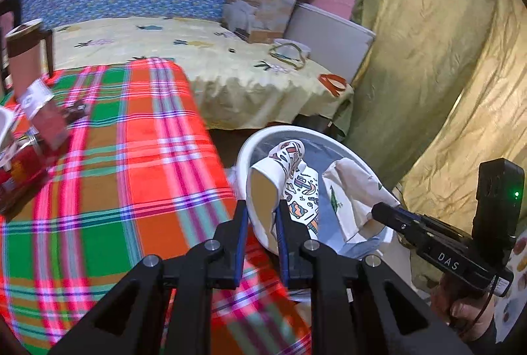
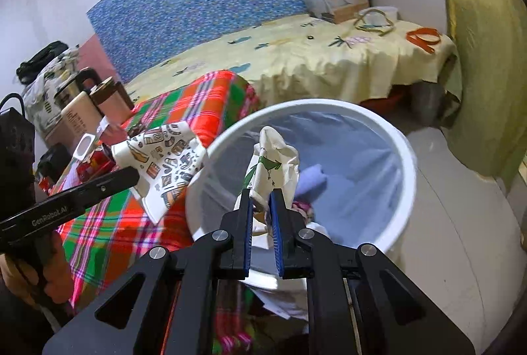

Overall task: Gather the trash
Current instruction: 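Carry the paper cup and white wrapper over the bin with both tools, then open both tools to drop the paper cup and wrapper into the bin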

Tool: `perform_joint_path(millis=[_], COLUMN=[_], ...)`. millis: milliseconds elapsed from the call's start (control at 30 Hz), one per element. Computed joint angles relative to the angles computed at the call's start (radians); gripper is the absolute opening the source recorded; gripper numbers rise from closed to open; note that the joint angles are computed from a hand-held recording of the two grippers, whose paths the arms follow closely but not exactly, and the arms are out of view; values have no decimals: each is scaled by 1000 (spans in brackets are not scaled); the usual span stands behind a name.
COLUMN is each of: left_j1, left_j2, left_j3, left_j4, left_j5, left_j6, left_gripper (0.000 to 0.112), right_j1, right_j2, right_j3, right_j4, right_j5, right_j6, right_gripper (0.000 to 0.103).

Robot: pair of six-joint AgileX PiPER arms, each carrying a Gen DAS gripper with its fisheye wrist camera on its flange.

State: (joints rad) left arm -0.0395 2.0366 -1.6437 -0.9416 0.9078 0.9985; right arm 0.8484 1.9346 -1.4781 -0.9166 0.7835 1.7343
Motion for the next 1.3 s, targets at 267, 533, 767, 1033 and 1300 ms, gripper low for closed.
perform_joint_path(millis=[267,533,767,1033,1300], left_j1=[-68,-62,-19,61,162], left_j2=[-11,-33,-64,-141,-197], left_j3=[19,43,90,204,302], left_j4=[31,7,-13,-43,-67], left_j5=[-29,-30,-20,-58,-94], left_j6=[-20,5,19,86,166], left_gripper=[24,38,38,38,38], right_j1=[-9,8,29,65,87], right_j2=[-19,-44,-45,-3,71], right_j3=[43,88,75,-17,-147], right_j4=[-7,-53,-55,-31,62], right_j5=[3,6,20,31,7], right_j6=[52,118,110,29,-113], right_gripper=[18,33,33,34,34])
